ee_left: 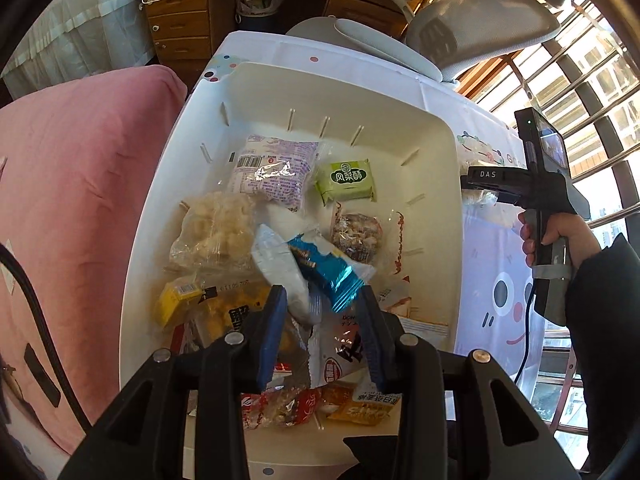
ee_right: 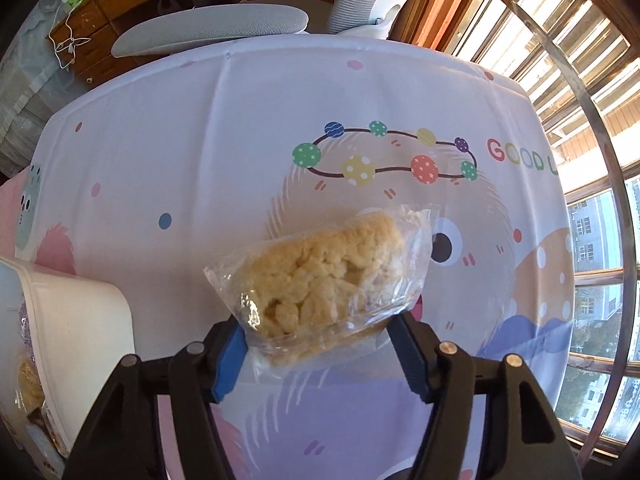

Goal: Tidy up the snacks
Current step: 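Lower the chocolate pack into the white tray and open the left tool, then carry the puffed rice bag over the white tray and open the right tool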

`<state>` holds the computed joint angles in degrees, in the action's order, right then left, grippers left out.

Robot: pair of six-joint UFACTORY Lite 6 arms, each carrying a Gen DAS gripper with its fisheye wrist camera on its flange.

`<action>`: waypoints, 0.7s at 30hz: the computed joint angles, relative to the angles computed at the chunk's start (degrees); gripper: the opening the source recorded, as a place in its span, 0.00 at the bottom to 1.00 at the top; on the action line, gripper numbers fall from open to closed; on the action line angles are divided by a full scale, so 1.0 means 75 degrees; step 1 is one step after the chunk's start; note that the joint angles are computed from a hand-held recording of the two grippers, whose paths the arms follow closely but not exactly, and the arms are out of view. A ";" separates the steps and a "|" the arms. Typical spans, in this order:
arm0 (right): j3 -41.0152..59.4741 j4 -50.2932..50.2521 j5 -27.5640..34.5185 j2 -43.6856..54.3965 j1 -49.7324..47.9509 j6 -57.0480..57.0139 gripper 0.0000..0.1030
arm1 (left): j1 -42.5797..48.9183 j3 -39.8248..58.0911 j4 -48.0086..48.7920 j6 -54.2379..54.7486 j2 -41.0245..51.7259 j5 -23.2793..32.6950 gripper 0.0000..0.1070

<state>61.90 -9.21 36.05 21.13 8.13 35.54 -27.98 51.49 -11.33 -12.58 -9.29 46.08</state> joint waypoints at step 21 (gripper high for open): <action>-0.1387 0.0060 0.2581 -0.4264 0.3051 0.4239 0.63 | 0.2596 -0.1363 -0.0897 0.3966 -0.2943 0.1961 0.71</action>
